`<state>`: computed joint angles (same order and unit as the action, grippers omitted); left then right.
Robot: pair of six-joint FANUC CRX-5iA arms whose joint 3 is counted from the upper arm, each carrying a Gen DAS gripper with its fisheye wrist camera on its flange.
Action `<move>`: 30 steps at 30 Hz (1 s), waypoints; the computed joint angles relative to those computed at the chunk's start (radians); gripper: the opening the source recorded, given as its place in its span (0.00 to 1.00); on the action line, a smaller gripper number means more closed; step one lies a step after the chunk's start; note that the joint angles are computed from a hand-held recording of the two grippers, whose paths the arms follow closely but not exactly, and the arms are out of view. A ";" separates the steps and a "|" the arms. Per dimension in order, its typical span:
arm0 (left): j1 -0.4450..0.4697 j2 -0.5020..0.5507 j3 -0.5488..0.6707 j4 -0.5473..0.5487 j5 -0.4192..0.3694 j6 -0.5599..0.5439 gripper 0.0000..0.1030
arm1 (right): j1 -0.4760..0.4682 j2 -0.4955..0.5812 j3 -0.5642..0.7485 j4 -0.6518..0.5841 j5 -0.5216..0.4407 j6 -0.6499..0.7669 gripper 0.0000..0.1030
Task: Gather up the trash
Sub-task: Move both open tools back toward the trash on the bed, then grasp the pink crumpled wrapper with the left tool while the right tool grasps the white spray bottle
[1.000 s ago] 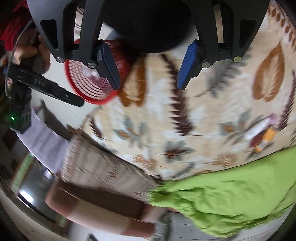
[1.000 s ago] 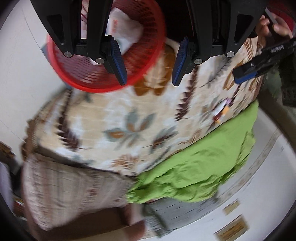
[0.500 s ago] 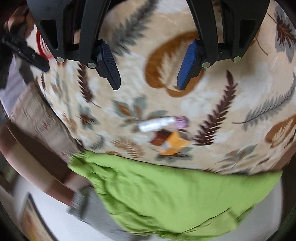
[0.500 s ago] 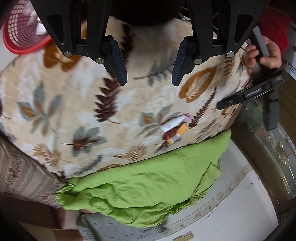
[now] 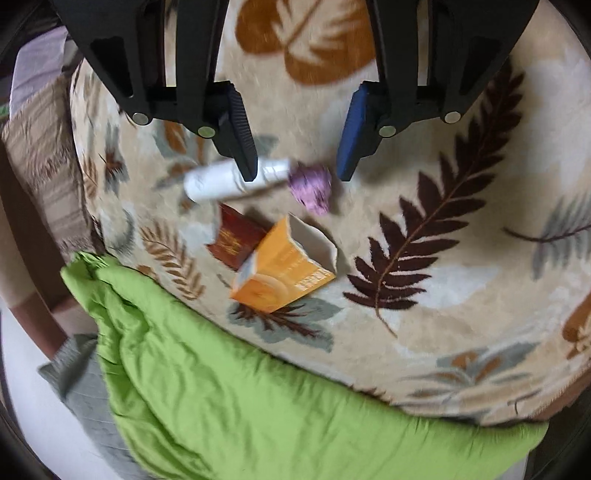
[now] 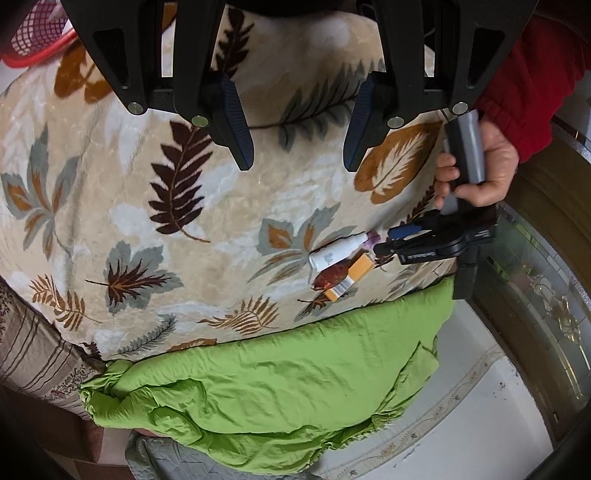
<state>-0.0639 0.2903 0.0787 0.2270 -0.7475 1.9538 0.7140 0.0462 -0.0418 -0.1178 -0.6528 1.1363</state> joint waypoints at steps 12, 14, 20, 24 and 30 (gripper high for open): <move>-0.036 -0.055 0.012 -0.273 -0.025 0.189 0.23 | -0.075 0.265 0.349 -0.196 -0.098 0.210 0.53; -0.047 -0.096 -0.008 -0.338 -0.032 0.251 0.23 | -0.097 0.359 0.479 -0.265 -0.155 0.263 0.53; -0.106 -0.173 -0.029 -0.574 -0.095 0.454 0.23 | -0.109 0.614 0.818 -0.296 -0.303 0.254 0.37; -0.116 -0.182 -0.029 -0.633 -0.112 0.480 0.23 | -0.128 0.765 1.043 -0.332 -0.448 0.235 0.33; -0.098 -0.184 -0.048 -0.602 -0.085 0.432 0.23 | -0.153 0.757 1.036 -0.443 -0.538 0.277 0.33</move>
<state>-0.1622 0.1058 0.0302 -0.3749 -0.8330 2.3862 0.5606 0.8037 0.9947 -0.5608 -1.1908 1.4129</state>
